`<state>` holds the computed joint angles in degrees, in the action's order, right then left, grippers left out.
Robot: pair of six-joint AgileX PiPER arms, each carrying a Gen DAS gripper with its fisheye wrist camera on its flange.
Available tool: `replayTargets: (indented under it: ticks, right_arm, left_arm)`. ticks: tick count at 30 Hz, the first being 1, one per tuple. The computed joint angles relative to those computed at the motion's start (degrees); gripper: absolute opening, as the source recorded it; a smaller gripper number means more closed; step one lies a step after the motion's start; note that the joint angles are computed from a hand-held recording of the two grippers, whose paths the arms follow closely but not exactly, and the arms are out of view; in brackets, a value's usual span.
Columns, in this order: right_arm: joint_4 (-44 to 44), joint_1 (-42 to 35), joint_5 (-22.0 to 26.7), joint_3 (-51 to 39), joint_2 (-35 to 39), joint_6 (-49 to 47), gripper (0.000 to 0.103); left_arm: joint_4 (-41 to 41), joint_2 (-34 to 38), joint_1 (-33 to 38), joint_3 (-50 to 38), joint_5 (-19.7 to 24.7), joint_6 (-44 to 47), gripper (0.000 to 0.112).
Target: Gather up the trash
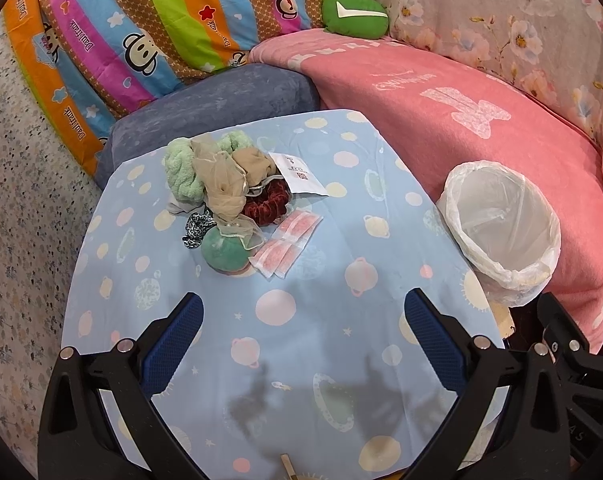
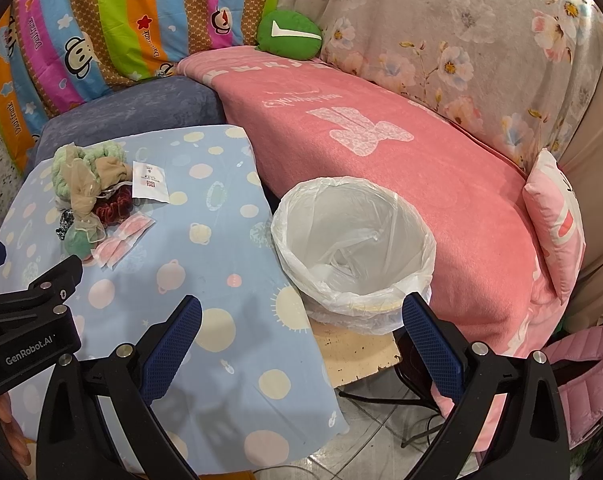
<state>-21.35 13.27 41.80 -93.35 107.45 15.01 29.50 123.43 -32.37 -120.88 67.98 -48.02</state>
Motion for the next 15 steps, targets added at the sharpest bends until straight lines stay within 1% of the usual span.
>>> replayTargets:
  ticks: [1, 2, 4, 5, 7, 15]
  right_arm:
    - [0.0, 0.0, 0.0, 0.0, 0.0, 0.0, 0.096]
    - [0.0, 0.0, 0.0, 0.0, 0.0, 0.0, 0.096]
    - [0.0, 0.0, 0.0, 0.0, 0.0, 0.1, 0.096]
    - [-0.1, 0.0, 0.1, -0.1, 0.0, 0.1, 0.096]
    - [0.0, 0.1, 0.1, 0.0, -0.1, 0.1, 0.096]
    - [-0.2, 0.1, 0.2, -0.1, -0.1, 0.3, 0.096]
  left_arm:
    - [0.6, -1.0, 0.1, 2.3, -2.0, -0.5, 0.096]
    - [0.6, -1.1, 0.1, 2.3, -2.1, -0.4, 0.096]
    - [-0.1, 0.7, 0.2, -1.7, 1.0, 0.7, 0.096]
    - [-0.2, 0.8, 0.3, -2.1, 1.1, 0.9, 0.096]
    - [0.2, 0.1, 0.0, -0.1, 0.1, -0.1, 0.096]
    - [0.4, 0.3, 0.1, -0.6, 0.2, 0.1, 0.096]
